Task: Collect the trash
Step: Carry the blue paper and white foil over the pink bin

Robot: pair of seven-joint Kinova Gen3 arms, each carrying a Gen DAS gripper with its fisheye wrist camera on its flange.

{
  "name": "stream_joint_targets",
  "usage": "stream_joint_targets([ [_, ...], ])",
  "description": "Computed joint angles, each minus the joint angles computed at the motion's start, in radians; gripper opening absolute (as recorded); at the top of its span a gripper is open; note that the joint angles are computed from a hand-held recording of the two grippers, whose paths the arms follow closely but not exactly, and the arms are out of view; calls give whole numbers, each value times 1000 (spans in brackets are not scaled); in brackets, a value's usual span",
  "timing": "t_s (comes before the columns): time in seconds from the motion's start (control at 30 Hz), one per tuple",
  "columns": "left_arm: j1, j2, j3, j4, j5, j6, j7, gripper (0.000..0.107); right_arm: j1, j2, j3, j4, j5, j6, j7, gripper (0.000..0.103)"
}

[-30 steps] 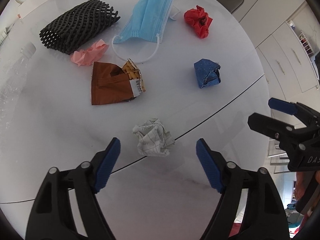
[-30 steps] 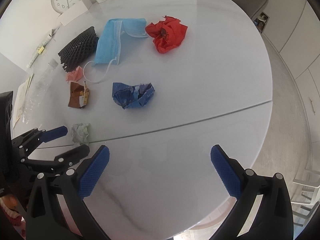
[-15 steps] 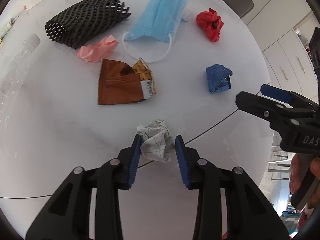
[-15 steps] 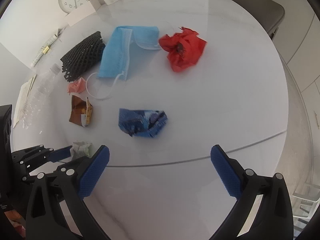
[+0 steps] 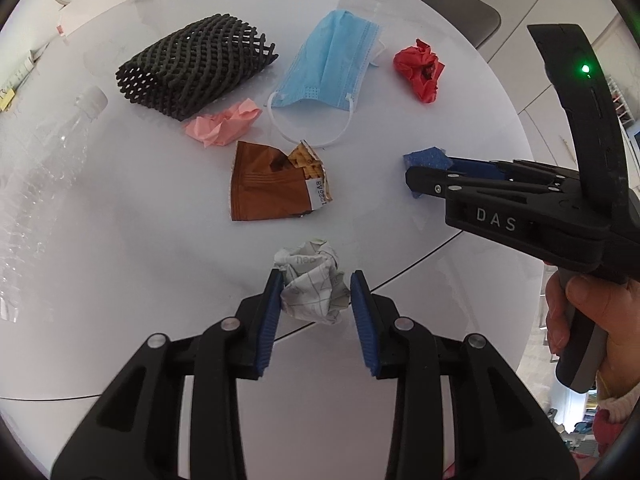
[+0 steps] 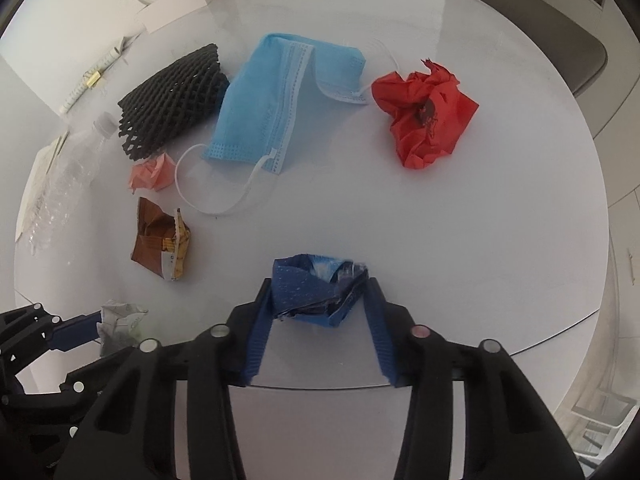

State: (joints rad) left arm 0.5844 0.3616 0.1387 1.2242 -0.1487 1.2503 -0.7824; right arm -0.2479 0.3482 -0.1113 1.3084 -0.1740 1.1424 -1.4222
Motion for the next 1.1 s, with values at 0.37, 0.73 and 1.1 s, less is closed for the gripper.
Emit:
stream_joint_targets([
  [0.37, -18, -29, 13, 24, 13, -32, -70, 34, 59, -78, 7, 67, -61, -6, 31, 33],
  [0.73, 57, 13, 46, -70, 12, -7, -159, 34, 174, -279, 75, 257, -142, -1, 62, 33],
  [1.1, 184, 123, 63, -243, 50, 31, -307, 34, 271, -496, 186, 460, -124, 21, 35, 33],
])
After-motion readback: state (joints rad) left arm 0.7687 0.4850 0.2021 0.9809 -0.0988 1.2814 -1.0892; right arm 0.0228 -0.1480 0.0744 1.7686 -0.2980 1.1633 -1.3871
